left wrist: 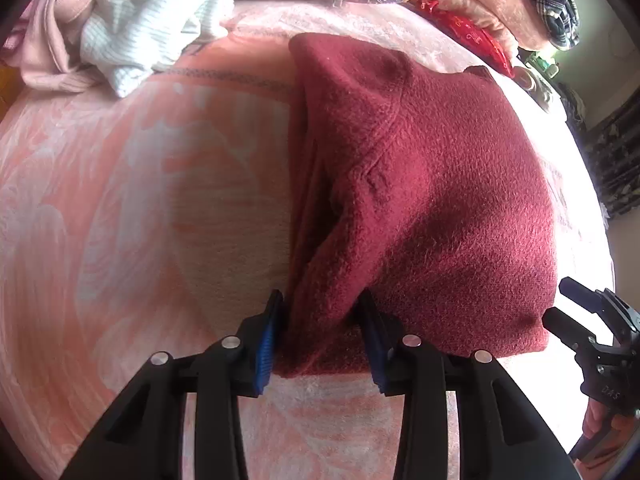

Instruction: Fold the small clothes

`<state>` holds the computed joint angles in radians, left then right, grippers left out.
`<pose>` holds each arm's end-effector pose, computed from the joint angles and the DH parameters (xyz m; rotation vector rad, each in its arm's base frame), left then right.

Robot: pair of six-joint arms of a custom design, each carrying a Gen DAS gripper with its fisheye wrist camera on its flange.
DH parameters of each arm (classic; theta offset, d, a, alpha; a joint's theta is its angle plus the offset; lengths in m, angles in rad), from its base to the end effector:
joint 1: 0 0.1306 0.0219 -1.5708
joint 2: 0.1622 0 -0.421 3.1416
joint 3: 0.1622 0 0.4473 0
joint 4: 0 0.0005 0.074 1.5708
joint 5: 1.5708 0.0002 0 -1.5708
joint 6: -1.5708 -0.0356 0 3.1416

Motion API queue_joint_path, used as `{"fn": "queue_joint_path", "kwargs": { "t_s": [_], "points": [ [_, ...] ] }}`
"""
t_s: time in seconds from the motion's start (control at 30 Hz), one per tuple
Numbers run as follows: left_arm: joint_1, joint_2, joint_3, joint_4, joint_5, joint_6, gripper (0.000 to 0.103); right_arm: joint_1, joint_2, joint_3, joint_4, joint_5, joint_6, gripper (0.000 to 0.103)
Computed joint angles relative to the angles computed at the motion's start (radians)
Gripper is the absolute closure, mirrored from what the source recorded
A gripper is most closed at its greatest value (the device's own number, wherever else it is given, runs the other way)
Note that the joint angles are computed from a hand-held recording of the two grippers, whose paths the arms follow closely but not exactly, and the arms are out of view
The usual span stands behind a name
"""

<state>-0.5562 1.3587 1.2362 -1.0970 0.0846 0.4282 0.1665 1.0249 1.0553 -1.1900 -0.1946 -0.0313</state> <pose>0.4078 -0.2576 0.3936 0.2038 2.8443 -0.3455 0.3488 0.0651 0.4347 -0.2402 2.7241 0.3219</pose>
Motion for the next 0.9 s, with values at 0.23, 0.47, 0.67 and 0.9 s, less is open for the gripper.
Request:
{"fn": "queue_joint_path", "kwargs": {
  "t_s": [0.23,0.47,0.67,0.9],
  "points": [
    [-0.002,0.001,-0.005,0.007,-0.005,-0.011,0.061,-0.004,0.015,-0.010,0.002,-0.010,-0.008,0.037],
    [0.013,0.003,-0.025,0.031,0.013,-0.027,0.049,-0.052,0.058,-0.032,-0.007,-0.100,-0.028,0.034],
    [0.024,-0.001,-0.030,0.037,0.027,-0.035,0.045,-0.062,0.072,-0.024,-0.022,-0.114,-0.033,0.031],
    [0.055,-0.022,0.008,0.020,0.063,-0.015,0.015,-0.102,0.074,0.054,-0.059,-0.184,-0.028,0.028]
  ]
}}
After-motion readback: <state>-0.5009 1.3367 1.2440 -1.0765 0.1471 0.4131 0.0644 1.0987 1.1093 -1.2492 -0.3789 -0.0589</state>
